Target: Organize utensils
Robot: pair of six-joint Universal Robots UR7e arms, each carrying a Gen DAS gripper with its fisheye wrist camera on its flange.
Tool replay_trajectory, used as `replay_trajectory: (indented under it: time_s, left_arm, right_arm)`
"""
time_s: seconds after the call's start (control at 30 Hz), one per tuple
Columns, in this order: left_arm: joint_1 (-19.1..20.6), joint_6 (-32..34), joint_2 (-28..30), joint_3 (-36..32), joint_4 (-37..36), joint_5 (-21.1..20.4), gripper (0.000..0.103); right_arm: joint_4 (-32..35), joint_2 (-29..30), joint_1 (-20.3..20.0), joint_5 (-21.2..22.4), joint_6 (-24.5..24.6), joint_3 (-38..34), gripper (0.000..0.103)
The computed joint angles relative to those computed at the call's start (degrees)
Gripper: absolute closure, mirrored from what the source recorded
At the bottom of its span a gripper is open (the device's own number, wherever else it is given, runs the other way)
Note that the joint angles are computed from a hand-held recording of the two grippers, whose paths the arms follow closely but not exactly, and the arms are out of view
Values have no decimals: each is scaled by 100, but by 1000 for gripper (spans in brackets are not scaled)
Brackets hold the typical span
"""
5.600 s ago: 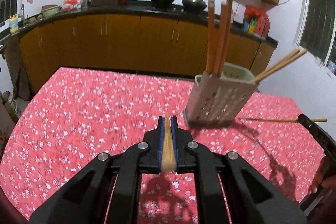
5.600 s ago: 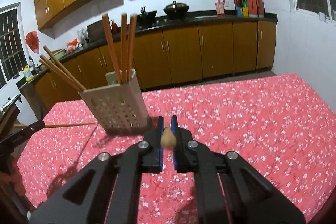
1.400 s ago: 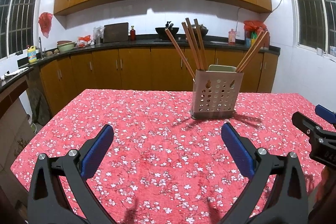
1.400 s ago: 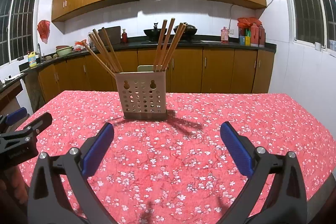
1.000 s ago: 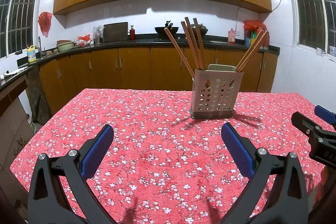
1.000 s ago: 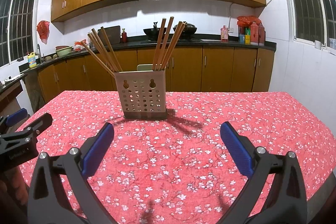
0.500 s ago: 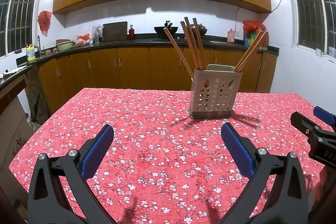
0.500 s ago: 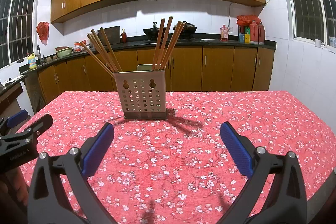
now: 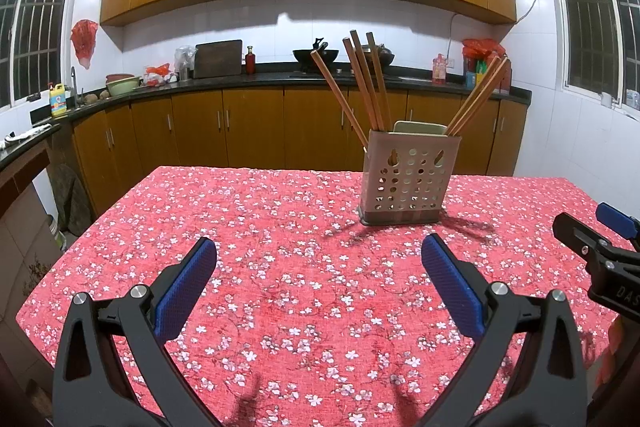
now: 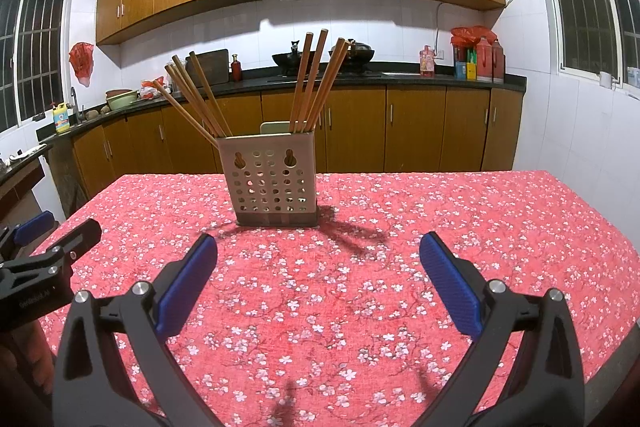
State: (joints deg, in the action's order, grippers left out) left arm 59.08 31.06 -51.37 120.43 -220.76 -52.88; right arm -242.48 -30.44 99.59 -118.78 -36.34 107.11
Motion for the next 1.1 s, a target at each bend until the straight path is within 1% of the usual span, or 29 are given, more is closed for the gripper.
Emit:
replay_trajectory:
  time_s: [1.1]
  left_arm:
    - [15, -43, 71, -16, -21, 33, 2]
  right_arm:
    - [89, 8, -12, 8, 92, -4, 4]
